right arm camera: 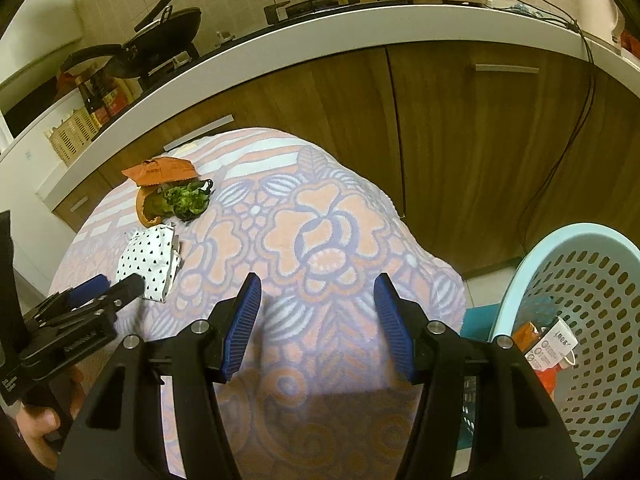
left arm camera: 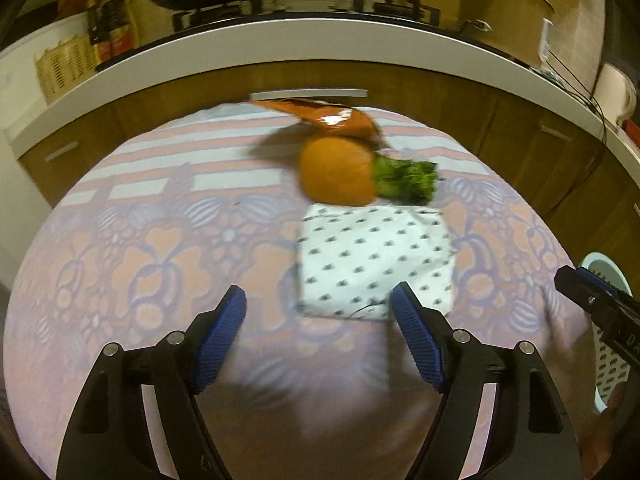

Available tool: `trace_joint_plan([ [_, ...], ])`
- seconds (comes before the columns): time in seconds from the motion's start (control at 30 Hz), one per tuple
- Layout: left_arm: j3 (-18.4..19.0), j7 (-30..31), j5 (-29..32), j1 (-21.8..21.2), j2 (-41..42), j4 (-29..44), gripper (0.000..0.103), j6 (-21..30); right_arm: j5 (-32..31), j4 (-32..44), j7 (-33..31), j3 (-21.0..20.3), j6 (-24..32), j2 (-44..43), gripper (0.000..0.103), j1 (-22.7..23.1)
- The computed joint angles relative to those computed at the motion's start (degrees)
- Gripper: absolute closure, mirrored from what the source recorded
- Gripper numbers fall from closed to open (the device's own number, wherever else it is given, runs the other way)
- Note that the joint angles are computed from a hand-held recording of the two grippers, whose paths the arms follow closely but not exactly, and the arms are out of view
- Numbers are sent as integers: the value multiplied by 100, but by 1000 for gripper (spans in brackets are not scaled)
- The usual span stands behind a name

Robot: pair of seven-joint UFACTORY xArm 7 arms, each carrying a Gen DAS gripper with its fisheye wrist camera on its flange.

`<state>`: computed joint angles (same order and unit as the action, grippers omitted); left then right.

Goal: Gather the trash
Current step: 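Move both tools back to the table toward the white napkin, then grasp the white heart-patterned napkin with the left tool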

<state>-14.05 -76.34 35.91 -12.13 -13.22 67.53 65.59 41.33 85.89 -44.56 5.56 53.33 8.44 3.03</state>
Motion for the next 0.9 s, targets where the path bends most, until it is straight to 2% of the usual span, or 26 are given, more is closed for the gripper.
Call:
trace_joint_plan([
  [0.07, 12, -125, -78, 4, -223, -196, 32, -33, 0, -1, -10, 1, 12, -1, 48, -2],
  [0.23, 18, -101, -222, 93, -463, -428, 31, -685, -68, -94, -61, 14, -94, -84, 48, 39],
  [0.37, -58, 35, -269, 160, -157, -121, 29, -1101, -27, -292, -90, -10, -399, -223, 48, 87],
  [0.5, -132, 194, 64, 32, 628, 671, 26, -455, -44, -187, 219, -70, -342, -111, 48, 58],
  [0.67, 11, 522, 413, -423, 1317, 1426, 27, 738, -141, -115, 352, -40, -288, -47, 48, 21],
  [0.77, 171, 396, 348, -616, 1050, 1175, 29, 868, -161, -178, 278, -20, -349, -104, 48, 33],
  [0.9, 139, 104, 264, -638, 461, 657, 31, 1095, -128, -201, 194, -19, -355, -128, 48, 45],
])
